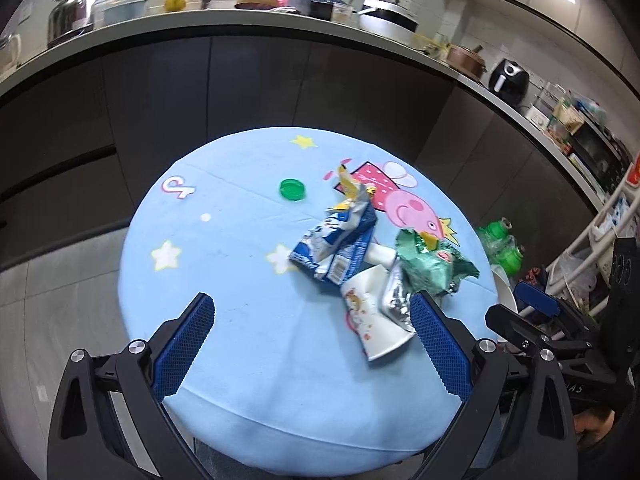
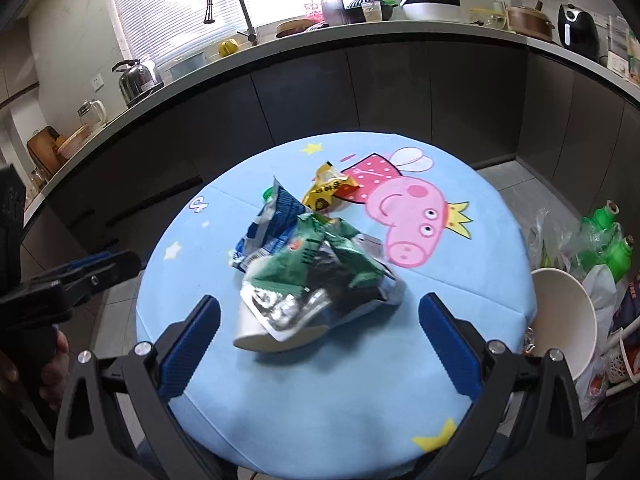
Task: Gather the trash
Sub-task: 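Move both tools back over the table, then grasp the green wrapper with the right tool while the left tool grasps the foil tray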
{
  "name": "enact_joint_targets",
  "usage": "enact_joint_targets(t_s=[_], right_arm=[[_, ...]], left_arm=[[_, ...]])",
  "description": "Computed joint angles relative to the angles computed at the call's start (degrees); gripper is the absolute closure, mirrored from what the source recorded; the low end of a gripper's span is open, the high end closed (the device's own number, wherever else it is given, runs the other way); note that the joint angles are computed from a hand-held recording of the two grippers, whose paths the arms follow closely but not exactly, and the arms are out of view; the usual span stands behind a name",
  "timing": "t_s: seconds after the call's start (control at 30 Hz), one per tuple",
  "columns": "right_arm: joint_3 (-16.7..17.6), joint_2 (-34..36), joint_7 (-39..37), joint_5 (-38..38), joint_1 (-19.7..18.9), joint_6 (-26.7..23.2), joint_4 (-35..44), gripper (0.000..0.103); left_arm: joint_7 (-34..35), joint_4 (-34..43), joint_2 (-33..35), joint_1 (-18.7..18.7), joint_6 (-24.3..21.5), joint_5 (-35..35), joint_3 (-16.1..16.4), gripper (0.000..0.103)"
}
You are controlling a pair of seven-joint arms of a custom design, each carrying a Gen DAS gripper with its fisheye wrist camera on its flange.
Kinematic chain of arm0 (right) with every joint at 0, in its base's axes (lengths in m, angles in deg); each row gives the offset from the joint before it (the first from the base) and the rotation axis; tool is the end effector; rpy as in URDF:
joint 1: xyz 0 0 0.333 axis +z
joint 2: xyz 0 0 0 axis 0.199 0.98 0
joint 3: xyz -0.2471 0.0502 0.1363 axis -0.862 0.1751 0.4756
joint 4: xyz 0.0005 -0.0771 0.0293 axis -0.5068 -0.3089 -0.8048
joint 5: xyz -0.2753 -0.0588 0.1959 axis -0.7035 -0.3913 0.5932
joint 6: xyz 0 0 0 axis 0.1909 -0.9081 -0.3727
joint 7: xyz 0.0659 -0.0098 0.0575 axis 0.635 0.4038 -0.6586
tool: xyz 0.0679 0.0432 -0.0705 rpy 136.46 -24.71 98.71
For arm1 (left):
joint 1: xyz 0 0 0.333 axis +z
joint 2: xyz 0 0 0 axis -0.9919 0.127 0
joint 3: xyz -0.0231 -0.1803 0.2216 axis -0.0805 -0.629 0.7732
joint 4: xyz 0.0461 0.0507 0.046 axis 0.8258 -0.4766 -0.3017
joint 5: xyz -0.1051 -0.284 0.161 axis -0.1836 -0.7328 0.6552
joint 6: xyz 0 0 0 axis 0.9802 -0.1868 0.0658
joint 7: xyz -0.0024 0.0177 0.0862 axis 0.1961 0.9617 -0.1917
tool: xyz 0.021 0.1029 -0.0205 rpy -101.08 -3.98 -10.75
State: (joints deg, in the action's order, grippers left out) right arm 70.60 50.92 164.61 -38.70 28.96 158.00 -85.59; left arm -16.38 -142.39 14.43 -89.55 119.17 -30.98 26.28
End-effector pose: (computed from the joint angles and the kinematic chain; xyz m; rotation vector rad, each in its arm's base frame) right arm 0.4723 0.1809 0.5736 -1.9163 1.4037 -0.3132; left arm 0.4283 -0.0693 0.5914 -1.9983 1.7041 -0.8763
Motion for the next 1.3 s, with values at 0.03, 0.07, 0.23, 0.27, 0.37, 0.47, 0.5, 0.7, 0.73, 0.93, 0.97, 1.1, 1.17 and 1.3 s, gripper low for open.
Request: enact_joint_targets(t_s=[0.03,0.07,0.23,0.27,0.37,0.47,0.5,0.7,0.73,0.93,0.97,1.1,1.17,1.3], right_arm=[[0.25,0.59,0.56,-0.30,0.07,-0.54,0.83,0.006],[0.46,1.25,0.94,-0.63,0.19,-1.06,1.73,0.013],[1.54,6.49,6.54,-4.50,0.44,-4.09,6.97,0.028],[1.58,7.33,7.96,-5.35,0.49,-4.59,7.70,0.032],[1.46,9.61,10.50,-7.07,0.75,-4.79,9.48,0.038],[1.21,11.36,12.07,-7.48,0.97,-4.47,10.96,0.052],[1.10,11.84,12.46,-7.76,0.99,-4.34,11.36,0.075],[0.64,8.49,9.52,-7.43,0.69,0.42,7.81,0.076],[0.58,7.69,9.48,-7.73,0.51,1.07,7.07,0.077],[-0.46,2.40,11.05,-8.72,-1.94,2.54,2.19,0.079],[-0.56,1.94,11.04,-8.47,-2.22,2.77,1.62,0.079],[-1.04,0.22,10.58,-6.93,-3.06,3.54,-0.56,0.079],[-1.39,-0.38,9.85,-5.64,-3.22,3.94,-1.40,0.079],[-1.81,-1.08,8.81,-3.58,-3.50,4.43,-2.47,0.079]], left_arm=[[0.03,-0.37,-0.18,0.16,0.26,-0.17,0.31,0.009],[0.34,-0.68,-0.30,0.13,0.48,-0.51,0.71,0.009],[2.45,-1.17,0.08,-0.47,1.13,-2.78,2.11,0.009],[2.78,-1.25,0.17,-0.45,1.28,-3.08,2.18,0.009],[3.92,-1.53,0.32,-0.59,1.71,-4.10,2.50,0.009],[5.56,-1.41,0.68,-1.03,1.93,-5.49,2.96,0.009],[5.99,-1.32,0.87,-1.14,2.13,-5.87,2.97,0.009],[12.46,0.07,2.51,-3.98,2.19,-10.62,4.20,0.009],[13.87,0.68,3.09,-4.58,2.04,-11.61,4.23,0.009],[24.65,8.30,10.67,-7.13,-0.24,-17.39,2.45,0.009],[25.81,9.61,12.05,-6.88,-0.49,-17.68,1.71,0.009],[26.70,16.87,19.48,-4.82,-3.23,-14.14,-2.54,0.009],[26.01,20.05,22.72,-3.64,-4.93,-11.60,-4.42,0.009],[24.40,27.06,29.09,-1.89,-10.19,-7.88,-6.95,0.009]])
